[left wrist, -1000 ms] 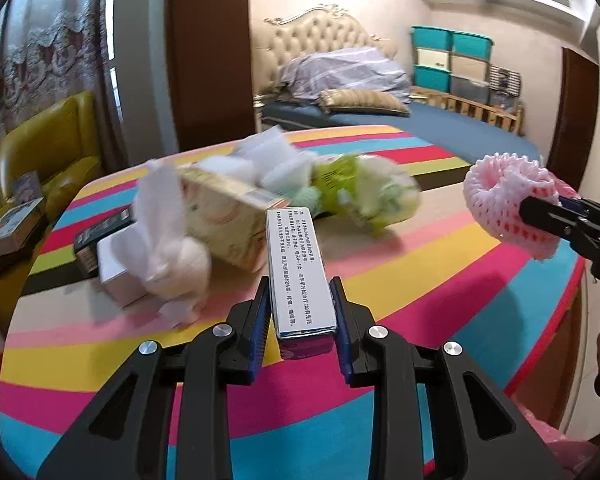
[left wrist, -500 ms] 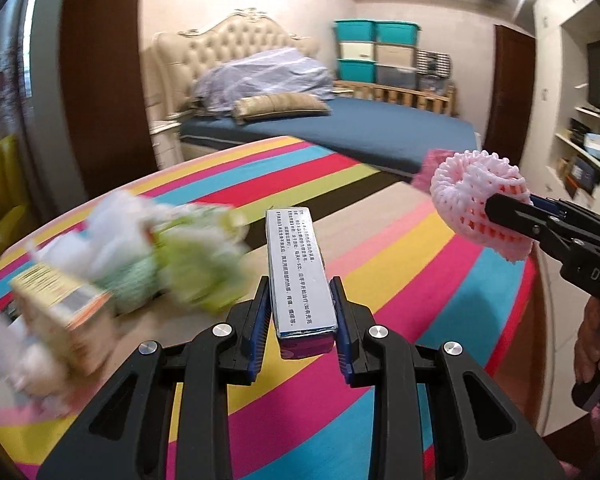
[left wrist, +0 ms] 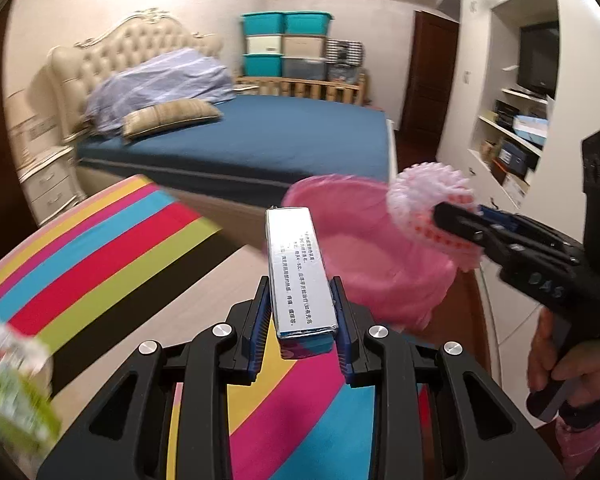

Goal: Collect trash
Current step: 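Carry both items over the pink wastebasket and open both tools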

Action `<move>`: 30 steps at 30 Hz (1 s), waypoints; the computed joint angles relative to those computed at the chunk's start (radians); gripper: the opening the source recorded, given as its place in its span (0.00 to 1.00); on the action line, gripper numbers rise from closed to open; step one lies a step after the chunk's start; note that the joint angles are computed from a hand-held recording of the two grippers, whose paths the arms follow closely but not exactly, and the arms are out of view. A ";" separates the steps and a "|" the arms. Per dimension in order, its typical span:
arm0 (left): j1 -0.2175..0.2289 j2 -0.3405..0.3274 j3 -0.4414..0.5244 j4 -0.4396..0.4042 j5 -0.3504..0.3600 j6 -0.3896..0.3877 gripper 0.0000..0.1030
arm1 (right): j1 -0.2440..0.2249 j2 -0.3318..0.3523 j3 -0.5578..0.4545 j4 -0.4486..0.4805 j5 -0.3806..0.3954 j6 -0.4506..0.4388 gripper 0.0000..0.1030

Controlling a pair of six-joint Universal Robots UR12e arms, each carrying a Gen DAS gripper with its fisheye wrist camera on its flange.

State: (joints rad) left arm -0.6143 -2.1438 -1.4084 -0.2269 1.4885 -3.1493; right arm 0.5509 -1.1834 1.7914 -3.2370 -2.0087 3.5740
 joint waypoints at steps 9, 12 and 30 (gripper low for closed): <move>-0.024 -0.143 0.247 -0.167 -0.082 -0.016 0.27 | -0.100 -0.018 0.048 -0.026 0.122 0.043 0.32; -0.024 -0.166 0.287 -0.197 -0.095 -0.024 0.27 | -0.114 -0.018 0.054 -0.026 0.136 0.039 0.34; -0.013 -0.067 0.080 0.031 0.128 -0.076 0.83 | -0.068 -0.045 0.090 -0.075 0.045 0.025 0.62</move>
State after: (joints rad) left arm -0.6273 -2.2104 -1.3288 -0.1960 1.6163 -3.2251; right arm 0.4825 -1.2289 1.8814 -3.3117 -1.9641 3.5988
